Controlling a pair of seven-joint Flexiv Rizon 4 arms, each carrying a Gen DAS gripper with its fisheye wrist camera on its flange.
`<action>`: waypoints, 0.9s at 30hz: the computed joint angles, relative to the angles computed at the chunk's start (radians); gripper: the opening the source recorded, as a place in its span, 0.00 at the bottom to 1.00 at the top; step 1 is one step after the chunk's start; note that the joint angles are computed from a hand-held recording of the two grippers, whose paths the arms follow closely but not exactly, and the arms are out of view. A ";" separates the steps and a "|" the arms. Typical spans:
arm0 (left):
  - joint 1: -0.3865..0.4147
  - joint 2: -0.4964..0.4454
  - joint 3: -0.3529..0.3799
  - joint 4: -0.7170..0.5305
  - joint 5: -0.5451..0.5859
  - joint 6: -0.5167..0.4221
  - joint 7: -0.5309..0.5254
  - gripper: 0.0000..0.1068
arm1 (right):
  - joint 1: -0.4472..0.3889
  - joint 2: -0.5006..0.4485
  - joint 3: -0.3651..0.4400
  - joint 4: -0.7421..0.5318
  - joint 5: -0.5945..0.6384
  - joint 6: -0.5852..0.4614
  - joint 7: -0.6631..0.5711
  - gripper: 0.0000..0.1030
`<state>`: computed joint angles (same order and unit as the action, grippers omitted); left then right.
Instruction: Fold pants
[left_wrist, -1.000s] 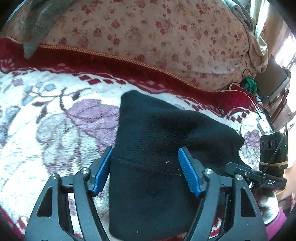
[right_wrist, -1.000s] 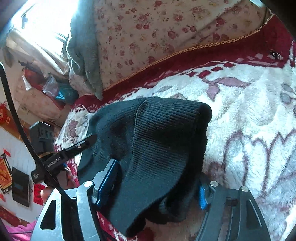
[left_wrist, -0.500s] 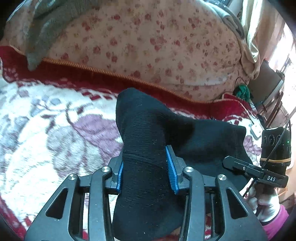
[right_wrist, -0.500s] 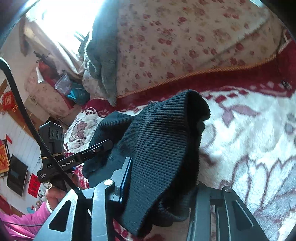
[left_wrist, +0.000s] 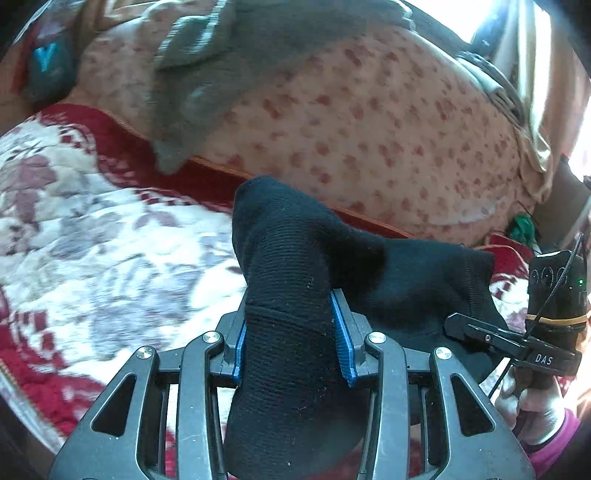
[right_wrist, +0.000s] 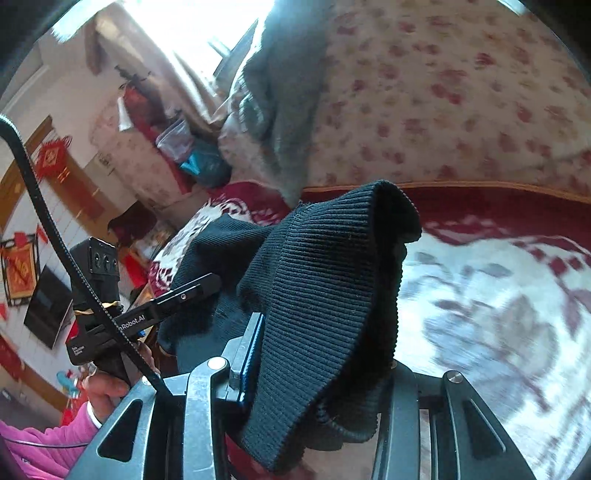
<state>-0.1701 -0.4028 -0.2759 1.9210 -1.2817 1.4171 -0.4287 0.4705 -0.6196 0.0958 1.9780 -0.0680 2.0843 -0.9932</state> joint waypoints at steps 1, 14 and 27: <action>0.005 -0.001 0.008 0.003 0.003 0.002 -0.005 0.35 | -0.005 -0.013 0.008 -0.023 -0.017 -0.016 0.004 0.38; 0.088 -0.052 0.039 0.031 0.175 -0.003 -0.206 0.35 | -0.054 -0.180 0.089 -0.277 -0.191 -0.234 0.071 0.38; 0.158 -0.063 -0.062 0.058 0.183 0.070 -0.209 0.40 | -0.013 -0.189 0.029 -0.302 -0.168 -0.354 0.094 0.50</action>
<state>-0.0117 -0.4662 -0.3379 1.9791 -1.0988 1.4873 -0.6378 0.4570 -0.8082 0.1247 1.6755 -0.2359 1.7305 -0.8997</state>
